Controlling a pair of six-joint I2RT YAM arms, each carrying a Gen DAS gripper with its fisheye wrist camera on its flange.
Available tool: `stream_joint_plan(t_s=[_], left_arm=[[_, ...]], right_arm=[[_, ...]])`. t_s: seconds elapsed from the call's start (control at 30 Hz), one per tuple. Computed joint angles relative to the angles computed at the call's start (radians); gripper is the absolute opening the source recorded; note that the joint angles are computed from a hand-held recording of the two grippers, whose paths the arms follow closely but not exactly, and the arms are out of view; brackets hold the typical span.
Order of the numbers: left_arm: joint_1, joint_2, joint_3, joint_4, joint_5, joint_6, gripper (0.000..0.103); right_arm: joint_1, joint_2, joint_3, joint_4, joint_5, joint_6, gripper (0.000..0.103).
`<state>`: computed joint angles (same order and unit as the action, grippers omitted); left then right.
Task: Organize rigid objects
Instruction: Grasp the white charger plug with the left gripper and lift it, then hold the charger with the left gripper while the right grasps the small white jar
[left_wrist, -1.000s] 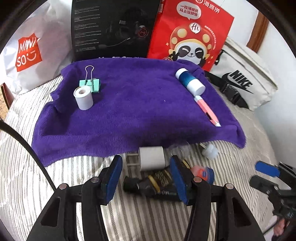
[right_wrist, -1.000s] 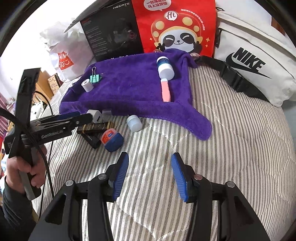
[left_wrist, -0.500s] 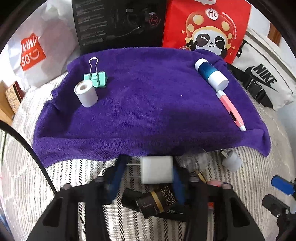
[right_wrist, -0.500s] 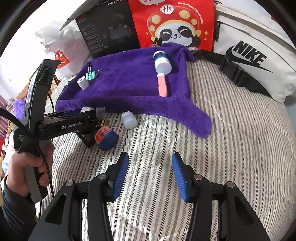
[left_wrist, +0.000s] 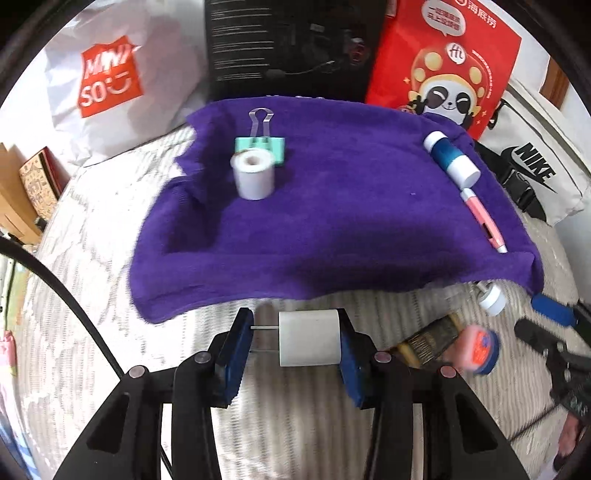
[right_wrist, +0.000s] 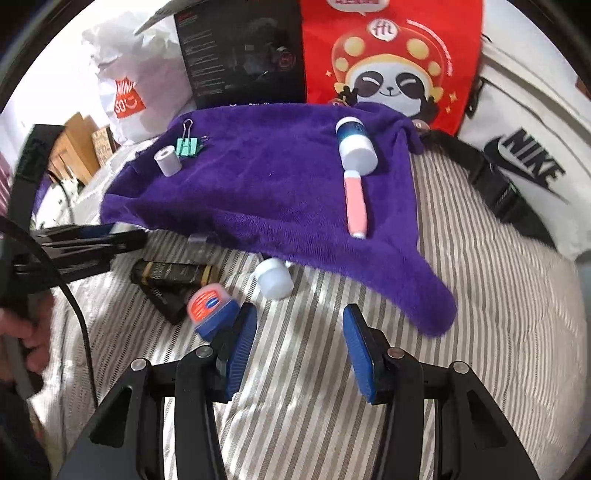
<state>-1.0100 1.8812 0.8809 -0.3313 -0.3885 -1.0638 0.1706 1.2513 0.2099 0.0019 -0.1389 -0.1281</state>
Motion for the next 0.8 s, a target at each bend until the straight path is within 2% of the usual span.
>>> stream_joint_plan(t_s=[0.27, 0.57, 0.67, 0.7, 0.8], left_arm=[[0.018, -0.061, -0.116, 0.047, 0.015, -0.032, 0.042], [0.013, -0.049, -0.11, 0.047, 0.005, -0.03, 0.042], [0.007, -0.051, -0.115, 0.049, -0.003, -0.036, 0.042], [0.007, -0.047, -0.113, 0.051, -0.005, -0.035, 0.042], [0.002, -0.042, -0.108, 0.046, -0.013, -0.042, 0.042]], right_arm=[[0.016, 0.16, 0.045, 0.089, 0.004, -0.005, 0.048], [0.05, 0.293, 0.081, 0.18, 0.001, 0.006, 0.047], [0.074, 0.307, 0.066, 0.234, 0.031, 0.008, 0.038], [0.082, 0.309, 0.061, 0.248, 0.041, 0.002, 0.028], [0.08, 0.305, 0.063, 0.242, 0.04, -0.01, 0.026]])
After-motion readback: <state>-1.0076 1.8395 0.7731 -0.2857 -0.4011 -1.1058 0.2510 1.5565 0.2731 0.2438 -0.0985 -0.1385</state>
